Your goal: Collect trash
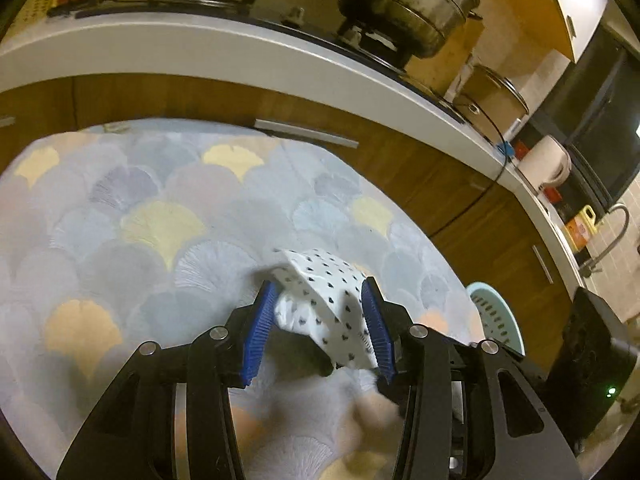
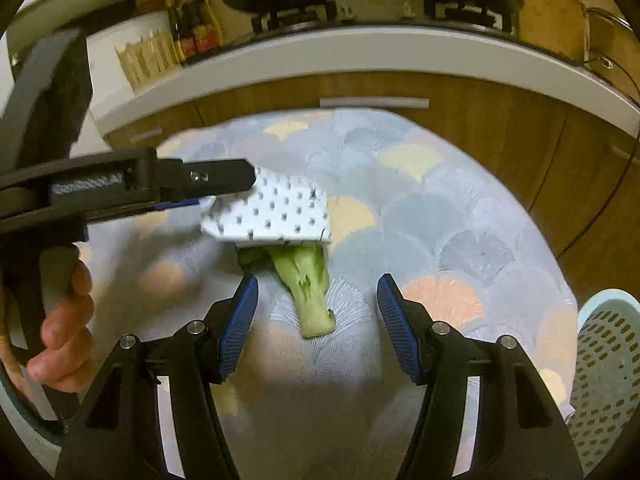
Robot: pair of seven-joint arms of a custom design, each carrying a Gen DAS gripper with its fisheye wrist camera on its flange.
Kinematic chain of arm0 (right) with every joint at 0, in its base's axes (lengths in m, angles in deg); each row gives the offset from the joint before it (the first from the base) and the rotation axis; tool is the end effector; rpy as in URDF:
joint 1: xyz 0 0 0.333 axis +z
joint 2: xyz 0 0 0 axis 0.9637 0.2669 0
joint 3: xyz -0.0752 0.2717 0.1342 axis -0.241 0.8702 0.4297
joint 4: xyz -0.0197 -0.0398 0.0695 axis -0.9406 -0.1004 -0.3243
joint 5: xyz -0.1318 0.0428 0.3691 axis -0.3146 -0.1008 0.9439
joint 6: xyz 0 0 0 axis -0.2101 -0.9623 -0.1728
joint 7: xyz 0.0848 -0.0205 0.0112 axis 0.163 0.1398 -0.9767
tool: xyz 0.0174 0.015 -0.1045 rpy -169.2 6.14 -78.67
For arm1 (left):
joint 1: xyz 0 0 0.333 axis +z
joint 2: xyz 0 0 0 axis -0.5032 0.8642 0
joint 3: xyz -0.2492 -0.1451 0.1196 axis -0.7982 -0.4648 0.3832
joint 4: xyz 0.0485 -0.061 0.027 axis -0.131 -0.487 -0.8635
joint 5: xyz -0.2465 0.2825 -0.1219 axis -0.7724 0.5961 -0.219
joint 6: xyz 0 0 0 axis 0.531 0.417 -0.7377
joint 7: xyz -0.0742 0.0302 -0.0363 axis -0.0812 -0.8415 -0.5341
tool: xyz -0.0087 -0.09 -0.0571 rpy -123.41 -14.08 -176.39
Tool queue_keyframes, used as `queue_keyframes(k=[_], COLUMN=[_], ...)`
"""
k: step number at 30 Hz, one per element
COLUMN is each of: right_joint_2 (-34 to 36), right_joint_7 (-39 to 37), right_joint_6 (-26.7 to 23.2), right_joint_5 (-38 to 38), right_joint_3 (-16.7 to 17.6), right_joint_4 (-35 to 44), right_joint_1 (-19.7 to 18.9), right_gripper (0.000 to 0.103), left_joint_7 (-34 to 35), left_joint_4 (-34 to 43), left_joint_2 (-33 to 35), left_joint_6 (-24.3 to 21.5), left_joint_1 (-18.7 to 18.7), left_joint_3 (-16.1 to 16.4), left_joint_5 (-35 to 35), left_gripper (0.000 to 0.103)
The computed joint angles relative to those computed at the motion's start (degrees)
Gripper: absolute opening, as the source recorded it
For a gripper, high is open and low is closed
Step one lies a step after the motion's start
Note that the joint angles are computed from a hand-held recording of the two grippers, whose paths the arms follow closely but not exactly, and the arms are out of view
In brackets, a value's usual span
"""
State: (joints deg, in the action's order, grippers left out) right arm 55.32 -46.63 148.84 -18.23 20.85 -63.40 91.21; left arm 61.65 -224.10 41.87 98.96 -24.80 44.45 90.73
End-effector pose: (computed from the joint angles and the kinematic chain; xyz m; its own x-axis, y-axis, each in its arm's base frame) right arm 0.5003 0.1500 0.4542 0.8120 -0.5629 -0.1541 -0.5103 -0.5566 -0.6556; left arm 0.4128 -0.1815 0.4710 0.3530 -0.8362 0.4197 -0.5777 -0.5476 -0.6053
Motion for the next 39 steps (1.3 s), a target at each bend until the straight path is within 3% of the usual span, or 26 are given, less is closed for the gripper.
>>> queue_keyframes(k=[2,4,6,7,11,17,22,27,35,37,39], right_joint_2=[-0.49,-0.57,-0.26,-0.36,-0.96,-2.45,-2.37,-3.24,-3.94,-4.16,-4.65], right_joint_7=[0.08,0.96,2.22,1.41,-0.37,-4.20,-5.43,-7.01,-7.25,-7.21,-6.79], right_joint_6=[3.09,5.03,5.62,5.40,4.58,4.72,3.90,6.42,9.50,10.47,12.18], right_joint_5=[-1.00,-2.36,-4.05,-3.44,-2.13,1.25,3.05,4.65,3.60,3.42,2.81], right_joint_3=[0.96,1.44,1.50,1.08,0.26,-0.38,-0.93,-0.49,-0.31,-0.25,-0.03], right_joint_4=[-1.08,-1.75,-1.81,-1.86,-2.22,-3.42,-3.14,-4.38,-5.79,-6.21,-6.99], right_joint_1=[0.50,1.08,1.38,1.58,1.84,2.30,2.19,2.57,3.56,3.86,4.09], right_gripper=[0.055,0.040,0.027,0.022,0.018,0.017,0.017,0.017,0.017,0.017,0.017], left_joint_7=[0.87,1.45,2.32,2.80,1.44,-1.95,-5.04,-8.54,-12.80,-12.23,-13.83], left_joint_4=[-0.16,-0.32,0.11,0.25,-0.50,-7.38,-12.98,-14.82,-16.75,-17.05,-18.29], left_joint_2=[0.16,-0.13,0.31,0.60,-1.18,-14.25,-27.72,-32.76,-34.52,-34.08,-35.26], left_joint_6=[0.79,2.13,2.26,2.36,3.17,1.81,-9.89,-22.70,-30.92,-31.23,-30.06], left_joint_1=[-0.75,-0.51,-0.96,-1.41,0.53,0.42,-4.19,-10.25,-18.16,-20.25,-21.33], left_joint_3=[0.53,0.02,0.16,0.47,-1.77,-3.42,-4.97,-5.50,-4.08,-2.83,-3.00], left_joint_5=[-0.02,0.38,-0.17,-0.65,-0.36,-3.08,-5.42,-5.87,-5.60,-5.83,-6.00], left_gripper=[0.041,0.038,0.012,0.010,0.003,0.000,0.000,0.000,0.005,0.013,0.032])
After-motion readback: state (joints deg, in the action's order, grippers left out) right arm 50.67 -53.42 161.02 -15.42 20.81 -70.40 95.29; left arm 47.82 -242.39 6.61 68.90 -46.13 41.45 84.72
